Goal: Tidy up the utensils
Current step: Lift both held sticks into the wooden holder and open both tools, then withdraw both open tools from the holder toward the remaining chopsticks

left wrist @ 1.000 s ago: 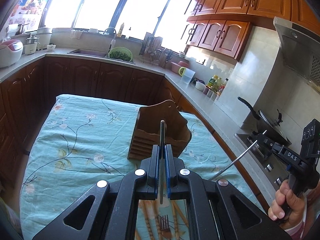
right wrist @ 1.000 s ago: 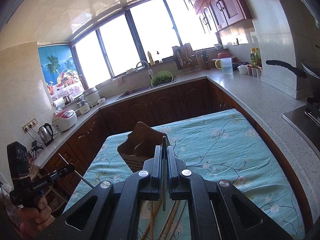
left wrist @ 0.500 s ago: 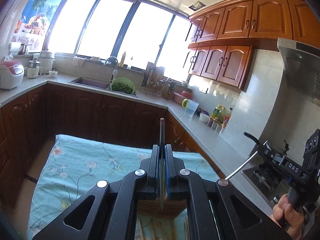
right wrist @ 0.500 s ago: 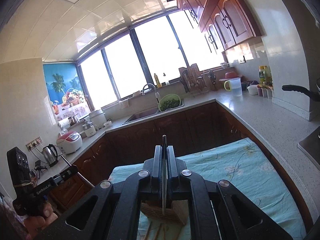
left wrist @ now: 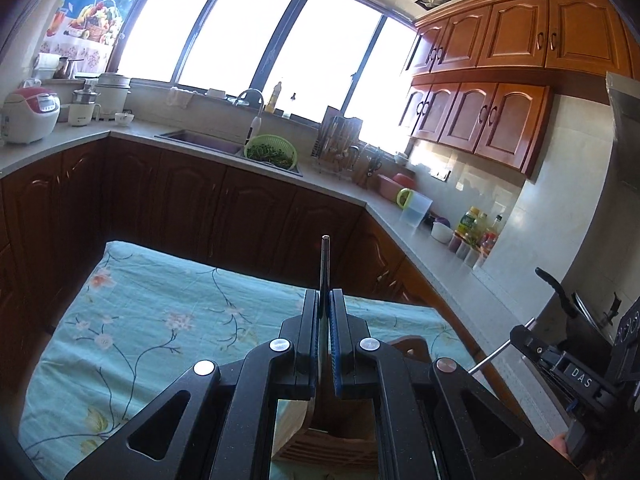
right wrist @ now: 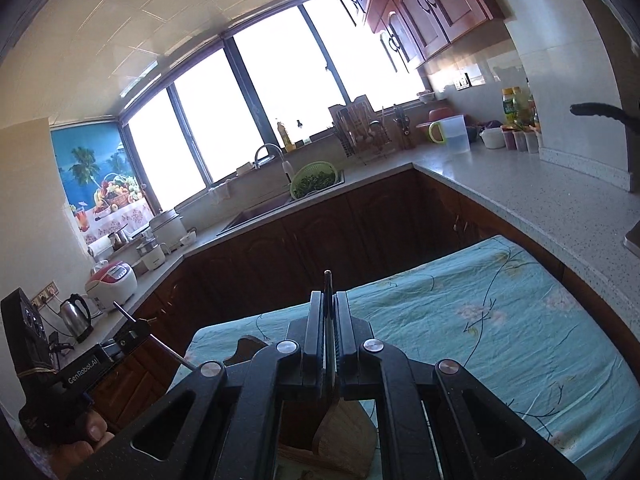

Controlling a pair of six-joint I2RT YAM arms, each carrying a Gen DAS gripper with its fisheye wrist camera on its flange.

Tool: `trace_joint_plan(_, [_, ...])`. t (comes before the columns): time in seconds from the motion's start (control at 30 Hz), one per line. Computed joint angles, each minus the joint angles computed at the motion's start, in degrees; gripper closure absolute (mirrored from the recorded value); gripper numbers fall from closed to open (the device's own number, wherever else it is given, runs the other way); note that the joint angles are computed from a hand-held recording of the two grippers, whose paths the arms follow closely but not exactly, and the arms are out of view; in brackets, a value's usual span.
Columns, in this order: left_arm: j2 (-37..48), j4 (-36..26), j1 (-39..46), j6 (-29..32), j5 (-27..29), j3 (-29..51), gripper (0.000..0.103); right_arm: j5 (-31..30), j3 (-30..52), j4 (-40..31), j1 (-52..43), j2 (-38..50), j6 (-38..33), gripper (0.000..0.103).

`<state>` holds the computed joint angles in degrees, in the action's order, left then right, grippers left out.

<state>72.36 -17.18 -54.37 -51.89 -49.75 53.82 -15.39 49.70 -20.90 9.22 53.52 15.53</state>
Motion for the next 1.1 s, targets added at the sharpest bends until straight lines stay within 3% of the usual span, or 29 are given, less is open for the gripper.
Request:
trace_joint_plan(0.2, [3.08,1.24,4.45,1.38,5.95,0.79,0.098,2.16,-1.62,0.95,1.47,1.71,-0.72,0.098])
trace_joint_plan(0.53, [1.10,-2.32,4.51,1.73,5.81,2.43,0.097,1.52,-0.42,-0.27,1.26,2.38,-0.60,0.098])
trace_joint_plan(0.67, [0.61,-4.28,3.86,-0.48,5.86,2.62,0.094,0.93,0.27,-1.45,0.96,3.35,-0.66,0.088])
trace_joint_plan(0.7, [-0.10,-4.67,3.58,-1.18,5.97,2.34,0.087,0.08,0.43,-1.91,0.50,3.56,-0.60,0.072])
trace_joint_plan(0.73, [-1.37,-5.19,2.82,-1.98,5.36,1.57,0.084,-2.05,0.35,-2.01,-0.54,3.42,-0.46,0.041])
trace_joint_plan(0.8, [-2.46,-7.66,1.12,-3.52,2.85,1.96,0.064,-5.49,-0.80,-1.12,-2.51,1.58,0.46,0.009])
trace_joint_plan(0.83, [-3.04,-9.19,-0.13,-4.30,1.20,2.24,0.056,-5.59,-1.47,-0.76,-3.12,-0.08,0.93,0.008])
trace_joint_plan(0.87, [-3.31,-11.58,-2.30,-6.48,-1.40,2.32,0.042,-5.48,-1.78,-0.90,-3.66,-1.62,0.97,0.008])
trace_joint_plan(0.9, [-3.83,-13.89,-4.21,-8.34,-3.89,2.59,0.037,-5.82,-1.65,-1.69,-4.31,-2.77,0.71,0.007])
trace_joint_plan(0.97, [-4.55,-18.48,-8.32,-12.15,-7.54,2.96,0.034,-8.15,-1.15,-3.82,-6.47,-4.64,0.20,0.005])
trace_joint_plan(1.0, [-4.21,-22.32,-10.32,-15.49,-9.06,3.87,0.028,-9.36,-0.92,-5.03,-7.78,-5.64,0.05,0.004])
trace_joint_plan(1.1, [-2.31,-35.14,-17.62,-28.60,-14.00,6.63,0.025,-12.90,-1.11,-8.65,-12.16,-9.48,-1.34,0.003])
